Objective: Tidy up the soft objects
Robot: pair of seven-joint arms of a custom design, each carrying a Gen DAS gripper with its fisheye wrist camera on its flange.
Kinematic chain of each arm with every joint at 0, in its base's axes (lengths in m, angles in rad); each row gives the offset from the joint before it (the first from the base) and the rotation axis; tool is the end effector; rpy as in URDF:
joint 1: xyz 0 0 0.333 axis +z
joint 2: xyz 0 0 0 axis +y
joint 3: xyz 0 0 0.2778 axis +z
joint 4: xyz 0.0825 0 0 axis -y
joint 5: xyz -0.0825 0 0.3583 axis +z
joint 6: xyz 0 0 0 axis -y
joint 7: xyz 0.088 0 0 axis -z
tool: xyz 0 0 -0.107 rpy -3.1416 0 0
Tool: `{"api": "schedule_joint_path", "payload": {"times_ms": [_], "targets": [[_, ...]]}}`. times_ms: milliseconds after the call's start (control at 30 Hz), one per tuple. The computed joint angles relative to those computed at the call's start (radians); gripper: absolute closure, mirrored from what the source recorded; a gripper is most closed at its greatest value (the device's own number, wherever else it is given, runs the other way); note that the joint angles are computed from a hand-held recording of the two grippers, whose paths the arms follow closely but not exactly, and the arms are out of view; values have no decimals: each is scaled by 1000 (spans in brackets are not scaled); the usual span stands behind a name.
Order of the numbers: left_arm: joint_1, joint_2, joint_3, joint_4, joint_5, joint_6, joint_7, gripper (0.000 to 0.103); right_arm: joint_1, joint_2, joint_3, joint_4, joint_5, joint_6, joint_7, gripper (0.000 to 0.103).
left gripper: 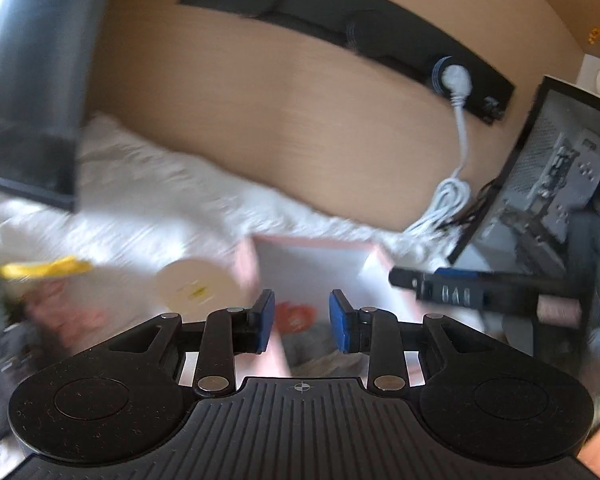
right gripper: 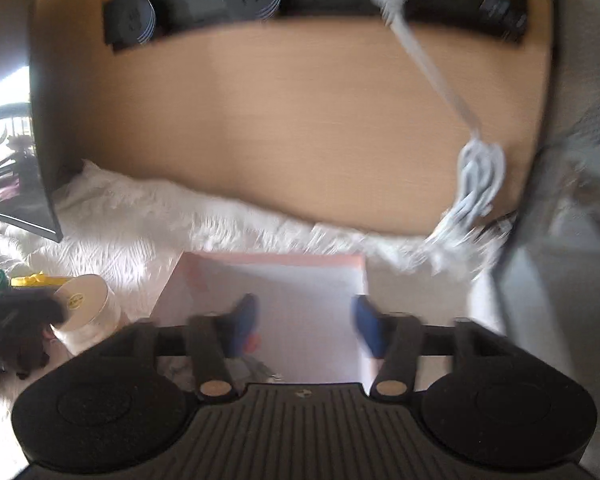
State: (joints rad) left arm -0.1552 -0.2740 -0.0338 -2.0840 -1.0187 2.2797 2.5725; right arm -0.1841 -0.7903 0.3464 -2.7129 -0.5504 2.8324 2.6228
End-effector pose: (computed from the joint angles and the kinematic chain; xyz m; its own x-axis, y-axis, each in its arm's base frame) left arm 0.4885 -0.1158 0.5732 -0.7109 -0.6308 0.3110 -0.5723 0.2616 -0.7772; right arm 0.3620 0.0963 0.5144 -0.3521 -0.9307 -0.0993 -0.4781 0.2701 -0.8357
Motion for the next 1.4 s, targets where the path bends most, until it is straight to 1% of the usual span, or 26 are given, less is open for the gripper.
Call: {"api": "schedule_joint_path", "payload": {"times_ms": [67,133,200,367,500,633,667,767,833,900,1000,1100,1133,1167,1200,1233,1333,1400], "targets": [[18,-8,13,-24,11,17,1,70,8,64,-6,32,23,0,9,35],[38,-5,24,-44,21,41,-9,70,23,98,-4,48,27,-2,14,35],[59,-1,37,-58,31,55,-25,70,37,126,17,70,19,-17,27,35],[118,6,70,-90,49,99,-43,70,68,188,69,150,-51,-45,71,35],[166,29,107,-82,15,130,-11,70,107,260,87,253,-116,-71,96,35],[233,73,133,-38,7,163,-2,70,168,382,88,412,-160,-114,82,35],[253,90,140,-21,9,174,-5,70,179,421,95,463,-177,-129,81,34],[316,151,153,42,17,198,-35,70,215,558,123,634,-229,-185,73,34],[360,204,153,98,34,212,-77,70,247,668,140,764,-264,-229,56,34],[406,260,152,163,48,201,-134,70,290,774,151,890,-300,-275,36,34],[466,338,140,257,79,153,-230,70,369,913,151,1058,-349,-329,-5,34],[513,412,114,343,109,66,-292,70,434,971,138,1127,-362,-339,-64,34],[529,438,103,374,114,18,-303,70,452,992,131,1146,-363,-335,-91,34],[545,460,90,398,114,-30,-303,70,462,999,124,1143,-358,-321,-116,34],[557,463,74,395,113,-59,-292,70,471,1001,115,1134,-354,-304,-137,34],[561,464,58,389,120,-70,-279,70,480,1000,106,1124,-350,-291,-156,34],[553,426,29,323,142,-48,-222,70,504,990,84,1065,-327,-250,-240,34],[538,397,24,281,151,-24,-199,70,524,980,67,1023,-323,-236,-279,34]]}}
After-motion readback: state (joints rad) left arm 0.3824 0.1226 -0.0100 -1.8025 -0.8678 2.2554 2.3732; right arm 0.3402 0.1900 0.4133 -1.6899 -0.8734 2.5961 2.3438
